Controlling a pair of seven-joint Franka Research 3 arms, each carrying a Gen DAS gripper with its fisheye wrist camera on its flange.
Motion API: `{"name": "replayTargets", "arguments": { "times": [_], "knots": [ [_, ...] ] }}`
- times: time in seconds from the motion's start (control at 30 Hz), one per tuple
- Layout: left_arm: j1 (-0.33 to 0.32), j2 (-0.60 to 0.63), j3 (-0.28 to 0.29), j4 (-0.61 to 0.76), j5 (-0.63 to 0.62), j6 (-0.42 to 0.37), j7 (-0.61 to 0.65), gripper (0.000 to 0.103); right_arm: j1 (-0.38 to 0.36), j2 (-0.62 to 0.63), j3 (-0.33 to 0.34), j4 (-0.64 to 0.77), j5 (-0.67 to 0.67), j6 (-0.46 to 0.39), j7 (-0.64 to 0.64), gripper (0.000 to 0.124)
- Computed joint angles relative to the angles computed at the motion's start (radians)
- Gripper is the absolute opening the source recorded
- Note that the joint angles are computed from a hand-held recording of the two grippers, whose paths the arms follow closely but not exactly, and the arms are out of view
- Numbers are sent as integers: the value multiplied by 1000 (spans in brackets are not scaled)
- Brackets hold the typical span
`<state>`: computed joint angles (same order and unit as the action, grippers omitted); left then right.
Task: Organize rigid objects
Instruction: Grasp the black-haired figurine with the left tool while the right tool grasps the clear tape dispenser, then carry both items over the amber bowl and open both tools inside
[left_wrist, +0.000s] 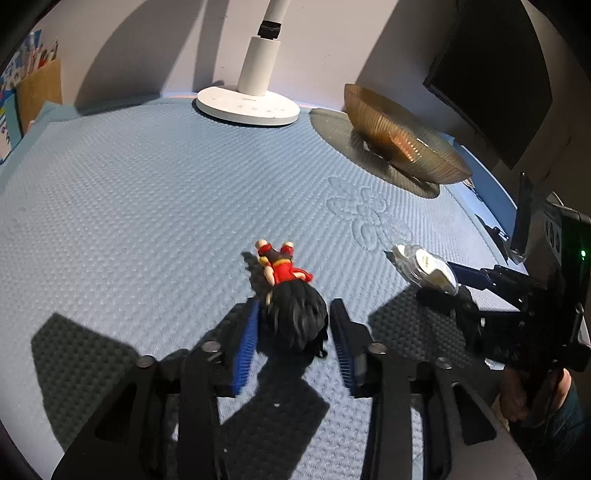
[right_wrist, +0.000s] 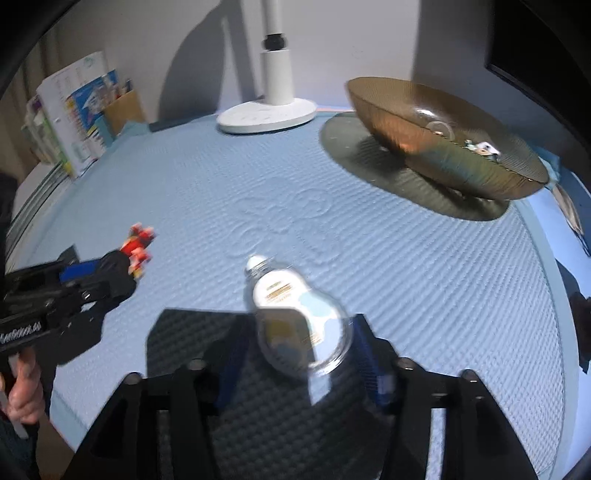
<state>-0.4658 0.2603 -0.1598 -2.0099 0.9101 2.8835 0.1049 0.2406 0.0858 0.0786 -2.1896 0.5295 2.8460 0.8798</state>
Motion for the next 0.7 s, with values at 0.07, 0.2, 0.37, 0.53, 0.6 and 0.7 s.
{"name": "replayTargets", "arguments": {
  "times": [0.07, 0.2, 0.37, 0.53, 0.6, 0.7],
  "knots": [
    [-5, -6, -5, -2, 0, -24, 11, 45, -8, -22, 4, -14, 44, -22, -45, 64],
    [-16, 2, -17, 22, -5, -89, 15, 53, -8, -19, -7, -8, 59, -26, -23, 64],
    [-38, 32, -16, 76, 21, -169, 9, 55, 15, 7, -23, 10, -91, 13, 134, 52],
    [-48, 45, -19, 104, 42, -220, 12, 29, 21, -4, -15, -24, -183, 77, 190, 48],
    [-46, 46, -19, 107, 52, -205, 10, 29, 11, -14, 9, -32, -99, 71, 96, 48],
    [-43, 55, -19, 131, 64, -169, 27, 29, 2, -33, 25, -24, 51, 16, -42, 48]
  ]
}}
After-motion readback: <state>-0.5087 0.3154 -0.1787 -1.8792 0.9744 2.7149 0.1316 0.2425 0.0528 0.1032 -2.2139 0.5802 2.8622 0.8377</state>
